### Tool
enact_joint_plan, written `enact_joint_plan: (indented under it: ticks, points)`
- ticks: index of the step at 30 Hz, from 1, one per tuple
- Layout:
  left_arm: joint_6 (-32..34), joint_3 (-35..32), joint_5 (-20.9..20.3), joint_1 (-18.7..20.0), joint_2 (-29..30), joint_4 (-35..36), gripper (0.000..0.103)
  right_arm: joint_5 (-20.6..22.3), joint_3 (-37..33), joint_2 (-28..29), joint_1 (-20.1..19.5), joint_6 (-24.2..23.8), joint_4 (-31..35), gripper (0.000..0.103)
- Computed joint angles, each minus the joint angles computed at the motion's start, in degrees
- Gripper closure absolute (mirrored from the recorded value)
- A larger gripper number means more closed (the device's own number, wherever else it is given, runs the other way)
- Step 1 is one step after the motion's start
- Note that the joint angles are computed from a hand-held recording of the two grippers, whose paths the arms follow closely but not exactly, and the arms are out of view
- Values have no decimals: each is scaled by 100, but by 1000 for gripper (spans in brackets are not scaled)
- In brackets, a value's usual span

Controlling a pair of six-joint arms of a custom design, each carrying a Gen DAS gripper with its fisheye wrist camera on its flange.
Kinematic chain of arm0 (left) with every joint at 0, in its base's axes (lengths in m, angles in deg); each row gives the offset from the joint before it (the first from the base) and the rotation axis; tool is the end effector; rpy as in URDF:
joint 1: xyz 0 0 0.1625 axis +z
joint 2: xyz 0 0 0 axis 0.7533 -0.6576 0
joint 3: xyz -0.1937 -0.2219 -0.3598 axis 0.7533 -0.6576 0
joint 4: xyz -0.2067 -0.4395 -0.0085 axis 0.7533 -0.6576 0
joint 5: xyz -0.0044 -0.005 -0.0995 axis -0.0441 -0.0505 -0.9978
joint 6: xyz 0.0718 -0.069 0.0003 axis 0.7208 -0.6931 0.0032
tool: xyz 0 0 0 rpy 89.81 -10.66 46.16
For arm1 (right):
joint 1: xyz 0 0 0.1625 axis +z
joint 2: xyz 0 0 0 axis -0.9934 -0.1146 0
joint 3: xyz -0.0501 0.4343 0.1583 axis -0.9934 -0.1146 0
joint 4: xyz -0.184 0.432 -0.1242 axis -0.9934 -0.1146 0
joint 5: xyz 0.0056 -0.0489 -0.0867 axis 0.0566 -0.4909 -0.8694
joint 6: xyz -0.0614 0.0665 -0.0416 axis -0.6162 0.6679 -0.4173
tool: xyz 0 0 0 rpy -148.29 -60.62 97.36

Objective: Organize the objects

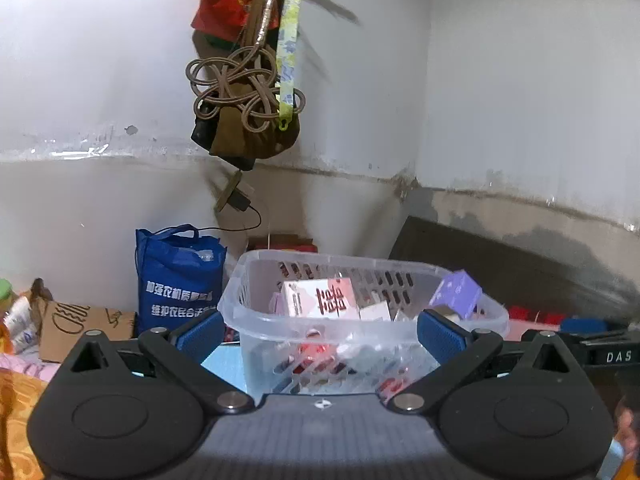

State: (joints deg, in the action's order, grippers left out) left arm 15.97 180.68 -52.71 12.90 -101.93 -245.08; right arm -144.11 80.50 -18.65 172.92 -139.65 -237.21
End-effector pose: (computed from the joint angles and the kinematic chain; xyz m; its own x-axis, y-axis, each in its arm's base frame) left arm -0.0465 -0.5040 0.1506 -0.7988 -0.0933 -0.5943 0.5636 0.2294 -0.7936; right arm 0.1341 -0.6060 0.0232 -0.6442 -0.4586 0.6120 -0.7629 0.3289 -0.5566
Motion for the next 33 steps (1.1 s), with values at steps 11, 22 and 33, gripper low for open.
enact_joint_plan:
  ticks: [11, 22, 33]
  points:
    - [255, -64, 815, -457, 156, 60, 0, -170, 20, -180, 91, 196, 358, 0]
    - [-72, -88, 1110, -548, 130, 430, 0, -33, 99, -255, 36, 348, 234, 0]
    - [-185, -91, 1111, -569, 124, 410, 0, -29, 125, -188, 38, 168, 191, 0]
